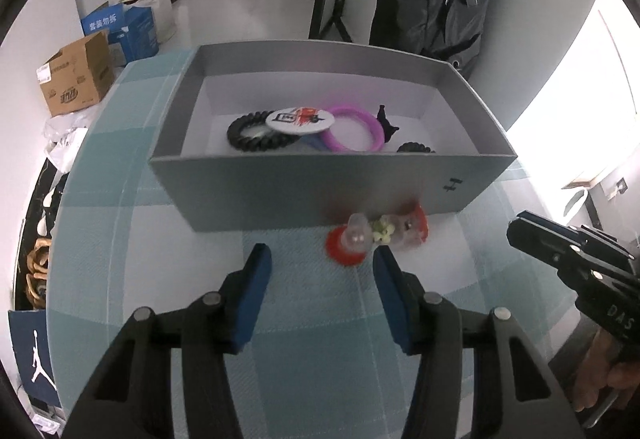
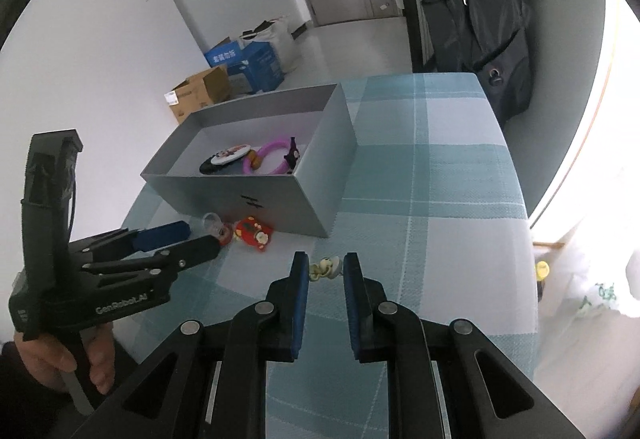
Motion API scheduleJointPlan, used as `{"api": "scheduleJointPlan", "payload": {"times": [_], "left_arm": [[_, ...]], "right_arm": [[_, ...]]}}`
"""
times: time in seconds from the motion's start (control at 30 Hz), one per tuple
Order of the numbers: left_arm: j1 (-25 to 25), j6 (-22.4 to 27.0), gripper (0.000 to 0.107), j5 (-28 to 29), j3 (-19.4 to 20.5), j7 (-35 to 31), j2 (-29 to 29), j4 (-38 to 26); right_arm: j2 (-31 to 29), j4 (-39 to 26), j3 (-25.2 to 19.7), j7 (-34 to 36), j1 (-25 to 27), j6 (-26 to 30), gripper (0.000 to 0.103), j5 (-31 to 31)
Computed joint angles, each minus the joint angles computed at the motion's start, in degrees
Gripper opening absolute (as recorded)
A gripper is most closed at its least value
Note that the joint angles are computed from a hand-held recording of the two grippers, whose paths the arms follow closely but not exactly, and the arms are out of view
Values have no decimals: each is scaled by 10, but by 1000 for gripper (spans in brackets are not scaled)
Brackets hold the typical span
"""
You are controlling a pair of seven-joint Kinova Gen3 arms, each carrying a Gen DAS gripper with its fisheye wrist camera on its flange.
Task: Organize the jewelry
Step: 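Grasp the small yellow charm with the right gripper, then grasp the red charm with the left gripper while the right holds the yellow charm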
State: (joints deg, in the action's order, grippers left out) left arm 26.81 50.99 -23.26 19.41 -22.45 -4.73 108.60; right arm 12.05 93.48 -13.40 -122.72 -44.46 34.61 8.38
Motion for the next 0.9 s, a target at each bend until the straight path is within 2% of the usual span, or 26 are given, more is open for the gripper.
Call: {"api": "scheduleJointPlan", "payload": {"times": [0.1, 0.23, 0.43, 0.63, 0.77, 0.9], "left_arm": [[-5, -29, 47, 21, -11, -17, -7, 9], [-10, -36, 26, 44, -12, -48, -5, 4], [-16, -40, 13, 55, -15, -62, -8, 0], [-19, -46, 13, 65, -14, -71, -13, 2], [-27, -62, 13, 84, -14, -88, -37, 16], [-44, -71, 13, 79, 4, -85, -66, 23]], "right_arm": [[2, -1, -4, 17, 8, -7, 16, -12], [6, -1, -7, 34, 12, -15, 16, -25], [11, -6, -10, 66, 21, -21, 16, -51], [8, -1, -26, 128, 53, -39, 16, -113], [6, 3, -30, 158, 60, -47, 16, -140], [3, 7, -42, 194, 74, -58, 16, -182]]}}
